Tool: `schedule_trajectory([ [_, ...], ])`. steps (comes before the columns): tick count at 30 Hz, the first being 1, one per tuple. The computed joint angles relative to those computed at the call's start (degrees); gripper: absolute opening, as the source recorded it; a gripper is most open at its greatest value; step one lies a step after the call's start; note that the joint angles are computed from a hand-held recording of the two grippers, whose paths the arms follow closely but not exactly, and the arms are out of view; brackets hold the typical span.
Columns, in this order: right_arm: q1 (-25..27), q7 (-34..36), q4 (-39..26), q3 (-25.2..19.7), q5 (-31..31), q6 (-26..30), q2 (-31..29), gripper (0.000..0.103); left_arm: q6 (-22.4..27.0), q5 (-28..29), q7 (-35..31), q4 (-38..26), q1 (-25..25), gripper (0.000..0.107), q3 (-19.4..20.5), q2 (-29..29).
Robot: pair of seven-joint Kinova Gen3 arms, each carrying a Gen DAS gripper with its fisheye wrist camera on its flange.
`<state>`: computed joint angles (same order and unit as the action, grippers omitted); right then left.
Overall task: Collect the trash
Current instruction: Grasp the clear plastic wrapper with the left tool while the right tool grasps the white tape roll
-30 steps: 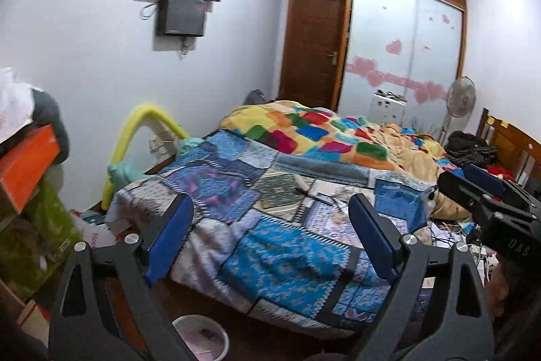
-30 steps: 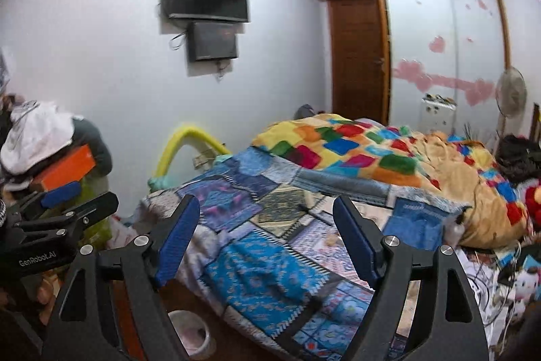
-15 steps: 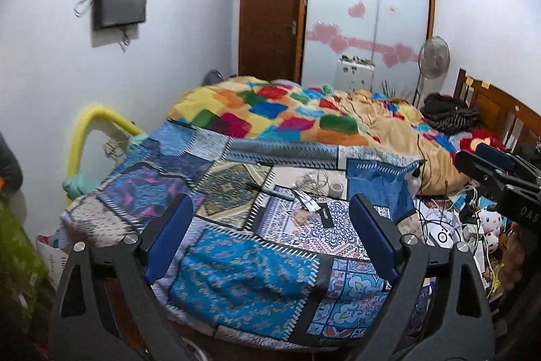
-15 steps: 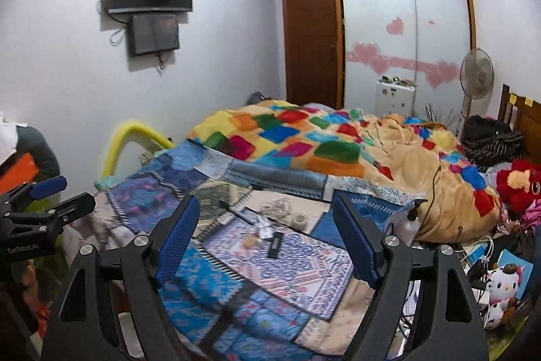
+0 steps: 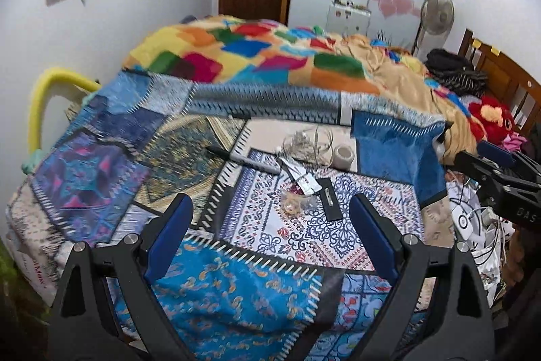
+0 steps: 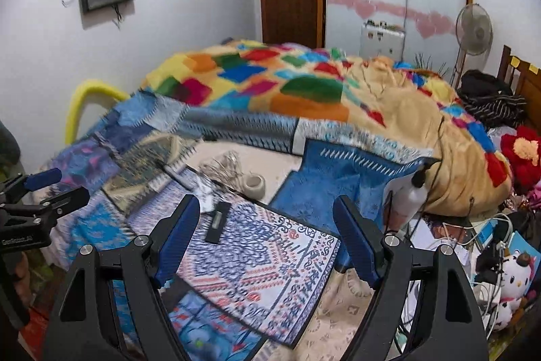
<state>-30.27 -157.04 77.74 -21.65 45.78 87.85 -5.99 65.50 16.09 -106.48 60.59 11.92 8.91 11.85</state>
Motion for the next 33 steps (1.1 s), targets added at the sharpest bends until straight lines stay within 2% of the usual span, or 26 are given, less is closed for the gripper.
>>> schedule_trajectory([
  [2,2.25,2.06,1.28,2.13,-3.50,-4.01,0.10,0.078,2.63,-0.26,-0.09,-2.88,0.68,0.094,0.58,3.59],
  [5,2.61,5.56,2.73,8.66,-10.49,-10.82,0.18,0.078,3.94,-0.54,0.61,-4.81,1.56,0.094,0.74,6.88],
  [7,5.99,8.05,3.53,8.76,-13.34,-14.49,0.88,0.078,3.69,-1.13,1.36,-5.26,2.42,0.094,0.69,8.61],
  [10,7.79,11.21,3.08,9.40,-14.30,-15.75,3.65,0.075,3.24,-2.11,2.15,-5.81,3.58,0.092,0.69,10.80],
  [13,8.85,14.60,2.94,11.39,-16.61,-17.74,5.75,0.063,3.75,-2.11,1.76,-6.84,3.98,0.086,1.11,12.79],
  [18,9.99,17.48,3.13,13.94,-19.36,-20.57,8.46,0.053,3.43,-2.74,0.64,-7.62,5.25,0.073,1.43,15.12],
  [20,10.80,18.62,3.05,15.01,-21.20,-21.34,9.41,0.045,2.97,-3.07,0.30,-7.53,5.76,0.068,1.40,15.62],
  [26,13.96,23.61,4.13,16.90,-29.45,-26.57,9.52,0.044,2.45,-3.70,1.03,-7.39,6.60,0.053,1.14,16.77],
  [28,13.66,23.70,3.25,17.08,-29.48,-25.48,10.67,0.044,2.28,-2.94,0.73,-7.20,6.22,0.049,1.56,16.86],
  [29,14.03,23.62,3.32,16.63,-29.48,-25.42,10.83,0.042,2.06,-2.93,0.60,-7.06,6.32,0.043,1.59,16.79],
  [31,13.32,22.93,3.97,17.00,-28.47,-26.01,10.54,0.036,1.86,-2.58,-0.07,-6.67,6.26,0.038,1.86,16.54],
  [33,13.15,21.87,4.54,17.03,-27.91,-26.02,10.04,0.035,1.50,-2.44,-0.43,-6.11,6.24,0.034,1.91,16.20],
])
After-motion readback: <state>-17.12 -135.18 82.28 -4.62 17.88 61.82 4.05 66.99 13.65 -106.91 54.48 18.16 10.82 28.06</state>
